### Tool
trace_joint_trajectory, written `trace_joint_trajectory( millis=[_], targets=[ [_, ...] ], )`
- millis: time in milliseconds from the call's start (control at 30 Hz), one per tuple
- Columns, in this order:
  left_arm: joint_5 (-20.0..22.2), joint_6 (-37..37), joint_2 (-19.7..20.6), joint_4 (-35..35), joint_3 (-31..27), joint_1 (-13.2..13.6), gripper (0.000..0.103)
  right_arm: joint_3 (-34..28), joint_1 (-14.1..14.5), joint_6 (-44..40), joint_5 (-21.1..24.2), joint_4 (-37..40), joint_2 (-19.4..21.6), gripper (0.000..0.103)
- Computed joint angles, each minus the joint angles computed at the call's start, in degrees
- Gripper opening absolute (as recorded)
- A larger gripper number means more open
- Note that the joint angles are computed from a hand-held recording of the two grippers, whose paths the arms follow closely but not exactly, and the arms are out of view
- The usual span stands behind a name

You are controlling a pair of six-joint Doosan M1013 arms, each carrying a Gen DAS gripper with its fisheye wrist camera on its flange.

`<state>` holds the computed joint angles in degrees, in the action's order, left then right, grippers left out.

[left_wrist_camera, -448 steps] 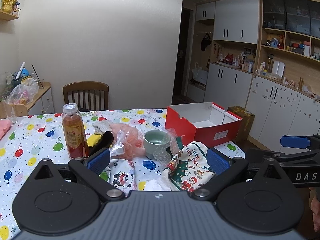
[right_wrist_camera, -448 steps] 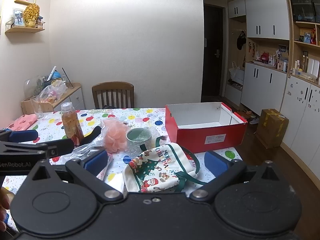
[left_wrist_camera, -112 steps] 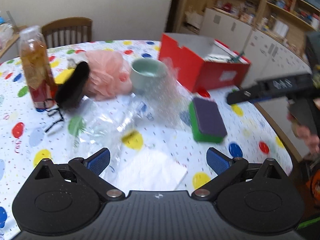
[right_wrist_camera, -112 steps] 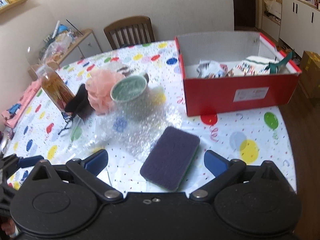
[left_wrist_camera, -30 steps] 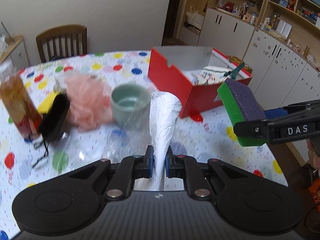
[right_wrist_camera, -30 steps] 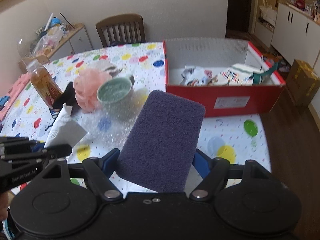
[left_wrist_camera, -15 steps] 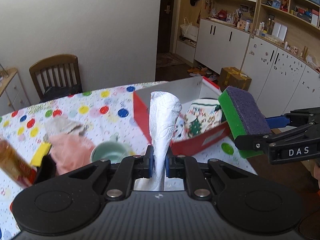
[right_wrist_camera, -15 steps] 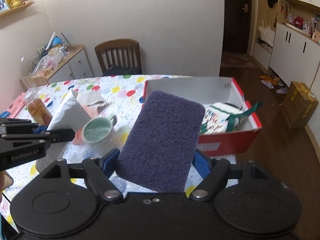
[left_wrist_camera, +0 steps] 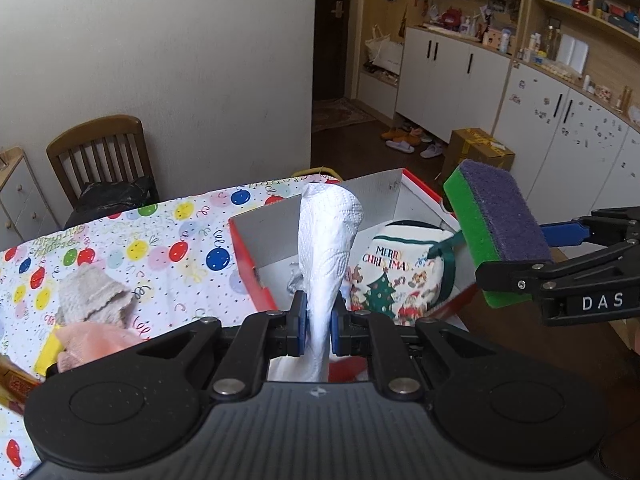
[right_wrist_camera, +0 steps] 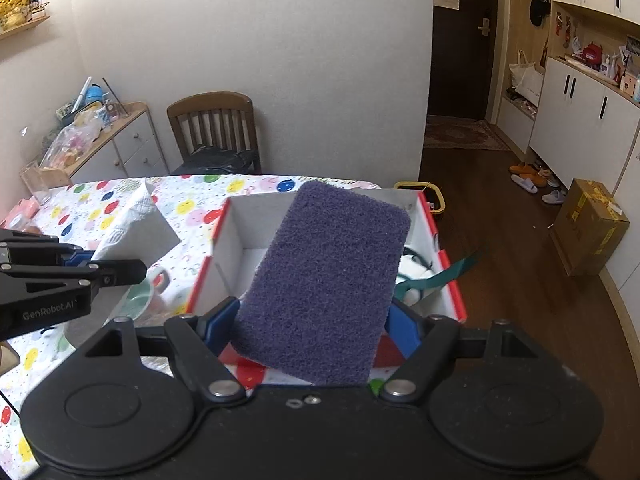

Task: Organize soft objects
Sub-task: 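Carry the tissue and sponge over the red box with both grippers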

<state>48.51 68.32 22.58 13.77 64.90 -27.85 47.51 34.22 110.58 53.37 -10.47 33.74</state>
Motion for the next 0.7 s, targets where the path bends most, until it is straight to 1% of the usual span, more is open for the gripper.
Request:
trace_joint_trajectory(
  millis=[167,400,700],
  targets=[
    [2.92,-0.61,4.08,0.72,-5.31,-0.07,0.011,-2.79,-1.68,-3.56,1.38,2.23,2.01,0.077],
    [7.35,-1.09,9.51,0.97,-11.72,0.12,0.011,-7.13,-3.05,-7.42,4.00,4.38,5.46,0.077],
    [12.86,-1.89,15.26,-0.91,-18.44,0.93,0.011,-15.88,-4.37,-11.72,10.07,7.24,11.59,0.077]
  ],
)
